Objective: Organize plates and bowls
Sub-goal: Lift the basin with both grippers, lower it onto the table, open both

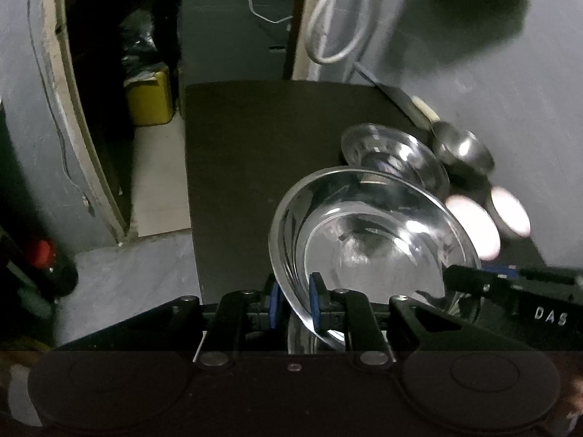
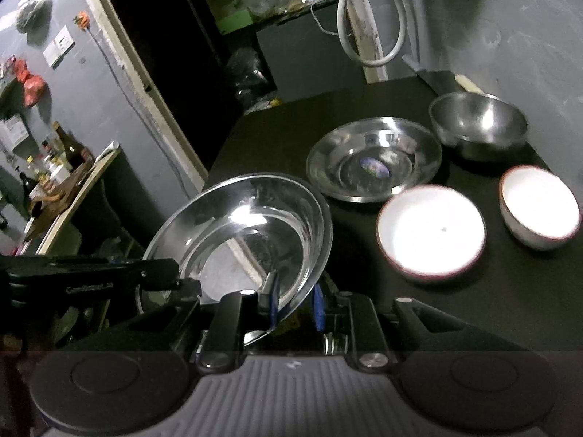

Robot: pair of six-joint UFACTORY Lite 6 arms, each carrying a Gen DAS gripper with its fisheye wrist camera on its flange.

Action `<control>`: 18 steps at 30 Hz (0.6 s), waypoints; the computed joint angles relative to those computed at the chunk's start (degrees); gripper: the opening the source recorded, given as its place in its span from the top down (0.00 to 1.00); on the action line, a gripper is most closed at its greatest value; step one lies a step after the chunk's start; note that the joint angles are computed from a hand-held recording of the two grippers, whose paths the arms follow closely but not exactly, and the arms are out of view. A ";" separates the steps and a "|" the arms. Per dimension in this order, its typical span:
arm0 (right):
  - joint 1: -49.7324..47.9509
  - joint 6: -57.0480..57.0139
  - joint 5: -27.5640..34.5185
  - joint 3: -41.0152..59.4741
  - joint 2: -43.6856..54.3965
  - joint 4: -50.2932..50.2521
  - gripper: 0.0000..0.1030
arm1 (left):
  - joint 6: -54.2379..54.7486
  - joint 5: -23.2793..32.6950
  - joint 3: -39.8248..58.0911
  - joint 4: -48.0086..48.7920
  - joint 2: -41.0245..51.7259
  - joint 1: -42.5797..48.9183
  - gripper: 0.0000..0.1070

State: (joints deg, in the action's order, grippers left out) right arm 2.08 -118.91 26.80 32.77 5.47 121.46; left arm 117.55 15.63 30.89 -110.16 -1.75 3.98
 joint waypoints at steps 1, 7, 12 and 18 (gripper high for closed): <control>-0.51 0.42 0.28 -0.97 -0.72 -1.14 0.78 | 1.35 -0.62 -1.49 -1.00 -1.46 -0.62 0.82; -3.00 4.94 1.44 -5.08 -4.53 -8.82 0.77 | -1.24 -4.21 -5.62 1.50 -6.41 -3.58 0.82; -4.27 7.00 1.87 -6.08 -5.94 -13.49 0.77 | -4.63 -6.85 -8.34 4.21 -9.28 -5.87 0.80; -3.33 8.03 0.84 -6.14 -6.52 -16.06 0.74 | -8.18 -9.62 -9.31 6.70 -10.42 -7.68 0.79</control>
